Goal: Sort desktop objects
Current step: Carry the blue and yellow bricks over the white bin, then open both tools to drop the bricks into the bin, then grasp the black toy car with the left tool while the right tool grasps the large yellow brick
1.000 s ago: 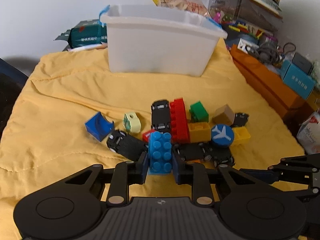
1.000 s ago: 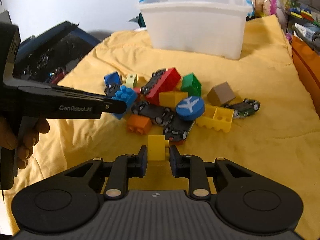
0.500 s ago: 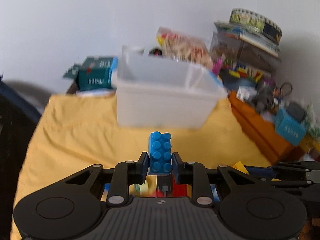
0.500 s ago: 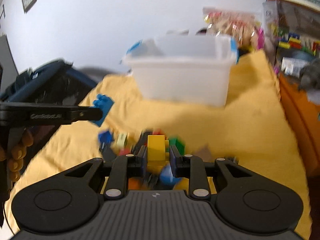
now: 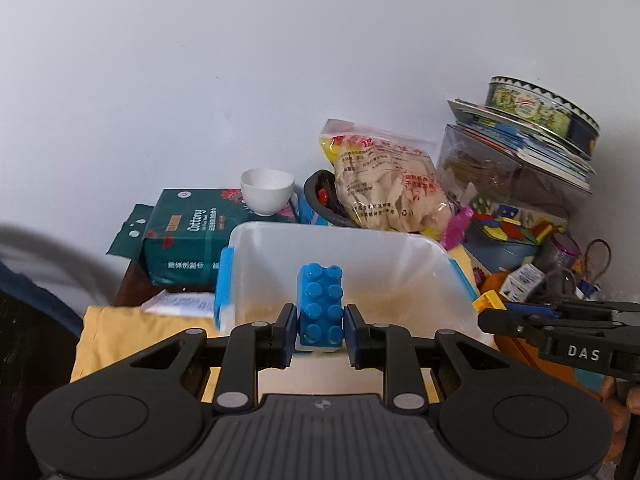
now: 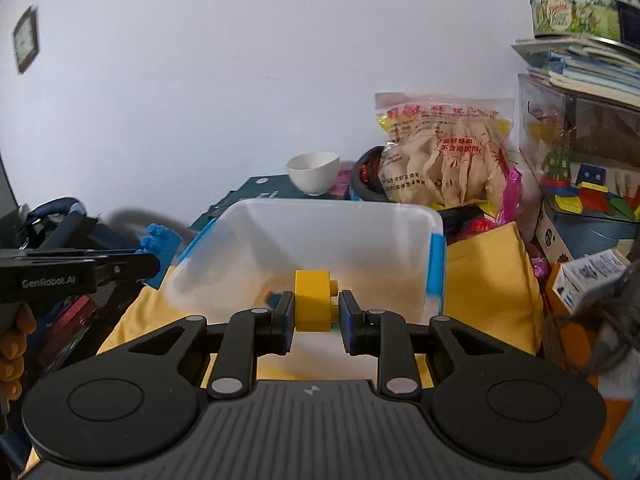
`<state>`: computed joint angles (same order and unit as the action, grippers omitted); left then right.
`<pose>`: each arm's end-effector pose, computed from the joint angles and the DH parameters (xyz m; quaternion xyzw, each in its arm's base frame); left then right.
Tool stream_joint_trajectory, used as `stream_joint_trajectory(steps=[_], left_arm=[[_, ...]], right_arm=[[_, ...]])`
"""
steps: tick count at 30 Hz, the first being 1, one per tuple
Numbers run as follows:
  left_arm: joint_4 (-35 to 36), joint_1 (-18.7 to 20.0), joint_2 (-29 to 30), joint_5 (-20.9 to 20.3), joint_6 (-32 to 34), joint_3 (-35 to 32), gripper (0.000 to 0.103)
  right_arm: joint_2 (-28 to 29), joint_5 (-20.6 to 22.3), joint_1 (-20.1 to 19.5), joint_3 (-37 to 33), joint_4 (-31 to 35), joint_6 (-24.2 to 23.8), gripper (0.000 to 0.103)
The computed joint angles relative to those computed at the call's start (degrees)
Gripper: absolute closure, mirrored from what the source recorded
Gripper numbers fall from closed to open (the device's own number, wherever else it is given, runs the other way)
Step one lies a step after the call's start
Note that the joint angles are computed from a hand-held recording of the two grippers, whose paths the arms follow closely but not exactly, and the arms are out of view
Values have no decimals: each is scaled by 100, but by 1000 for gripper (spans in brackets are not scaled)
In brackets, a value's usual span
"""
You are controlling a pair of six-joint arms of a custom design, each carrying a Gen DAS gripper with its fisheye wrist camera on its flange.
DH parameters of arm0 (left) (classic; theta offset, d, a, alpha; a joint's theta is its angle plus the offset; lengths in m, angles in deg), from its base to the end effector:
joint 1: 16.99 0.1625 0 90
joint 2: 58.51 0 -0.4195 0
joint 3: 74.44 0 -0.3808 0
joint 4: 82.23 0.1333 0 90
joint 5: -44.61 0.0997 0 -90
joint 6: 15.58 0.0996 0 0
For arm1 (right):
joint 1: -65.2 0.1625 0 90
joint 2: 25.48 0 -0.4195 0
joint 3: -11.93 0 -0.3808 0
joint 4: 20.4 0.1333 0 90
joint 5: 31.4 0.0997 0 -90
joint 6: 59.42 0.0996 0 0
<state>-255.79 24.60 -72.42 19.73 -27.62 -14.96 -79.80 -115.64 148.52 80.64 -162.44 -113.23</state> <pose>-0.4335 -0.6838 0.0198 0.0823 0.8118 -0.4932 0.3016 0.0547 -0.7646 0.3911 0.3928 -0.8600 0.3024 0.1212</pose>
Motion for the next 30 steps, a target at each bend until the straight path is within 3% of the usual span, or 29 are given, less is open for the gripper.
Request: stream_joint_trajectory(steps=[7, 10, 11, 16, 21, 25, 30], left_arm=[[1004, 301, 234, -203, -186, -889, 72], [1682, 400, 212, -211, -746, -1004, 51], [1620, 396, 218, -128, -718, -977, 51], [575, 249, -132, -15, -269, 61, 50], [-299, -84, -548, 29, -158, 1654, 48], [232, -365, -772, -115, -1482, 2754, 48], [1232, -564, -699, -293, -2822, 3160, 48]], right_arm=[[699, -517, 197, -968, 396, 275, 76], [860, -718, 241, -1100, 299, 288, 52], [857, -701, 230, -1076, 243, 240, 53], [373, -207, 24, -482, 61, 229, 53], [-629, 100, -432, 989, -404, -168, 52], [-1263, -185, -823, 2107, -778, -554, 52], [-1527, -672, -1115, 2842, -1047, -748, 50]])
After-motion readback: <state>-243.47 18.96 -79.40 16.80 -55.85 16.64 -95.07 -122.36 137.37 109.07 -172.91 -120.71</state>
